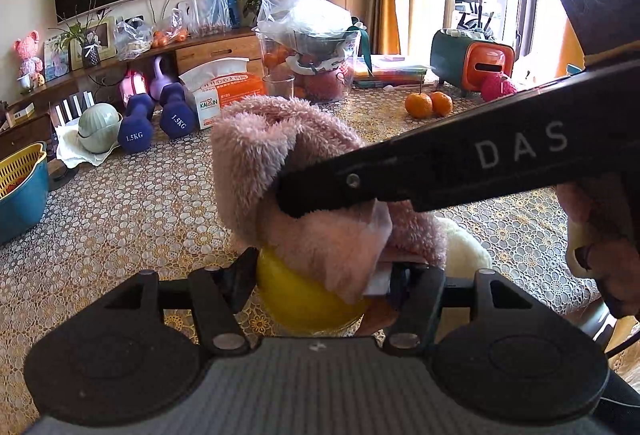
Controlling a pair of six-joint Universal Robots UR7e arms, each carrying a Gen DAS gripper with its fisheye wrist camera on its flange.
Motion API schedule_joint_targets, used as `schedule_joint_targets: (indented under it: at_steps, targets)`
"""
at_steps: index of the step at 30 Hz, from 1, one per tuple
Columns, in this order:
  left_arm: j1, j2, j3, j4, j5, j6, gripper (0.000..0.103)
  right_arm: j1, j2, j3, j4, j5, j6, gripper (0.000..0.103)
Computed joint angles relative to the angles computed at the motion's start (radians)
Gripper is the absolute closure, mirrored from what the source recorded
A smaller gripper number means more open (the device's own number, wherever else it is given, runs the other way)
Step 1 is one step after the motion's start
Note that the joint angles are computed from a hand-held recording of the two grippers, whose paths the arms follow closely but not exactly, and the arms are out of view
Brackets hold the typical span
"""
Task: Clean container
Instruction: 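Rub the pink towel in the right gripper over the bottle held by the left gripper, then wipe the bottle's label side with the towel in the right gripper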
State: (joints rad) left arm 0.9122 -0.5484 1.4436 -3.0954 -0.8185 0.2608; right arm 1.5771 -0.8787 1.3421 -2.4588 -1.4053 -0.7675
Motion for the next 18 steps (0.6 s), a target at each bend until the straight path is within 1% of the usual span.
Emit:
schedule_joint_targets:
  at_steps: [2, 5, 10, 13, 17, 18]
  targets:
    - [0.000, -0.002, 0.003, -0.001, 0.000, 0.001, 0.041, 0.005, 0.007, -0.002, -0.028, -0.019, -0.012, 0.093]
    - [0.000, -0.007, 0.012, -0.006, -0.004, 0.000, 0.041, 0.003, 0.028, -0.029, -0.029, -0.026, 0.008, 0.092]
    - [0.000, -0.023, 0.037, -0.012, -0.010, -0.012, 0.041, -0.015, 0.079, -0.096, 0.000, -0.023, 0.088, 0.092]
    - [0.001, -0.035, 0.052, -0.012, -0.016, -0.026, 0.041, -0.024, 0.099, -0.108, 0.000, -0.066, 0.115, 0.092]
    - [0.002, -0.050, 0.072, -0.018, -0.016, -0.044, 0.041, -0.047, 0.108, -0.108, 0.010, -0.064, 0.172, 0.092]
    - [0.003, -0.057, 0.082, -0.019, -0.018, -0.050, 0.041, -0.049, 0.109, -0.104, 0.006, -0.070, 0.173, 0.092]
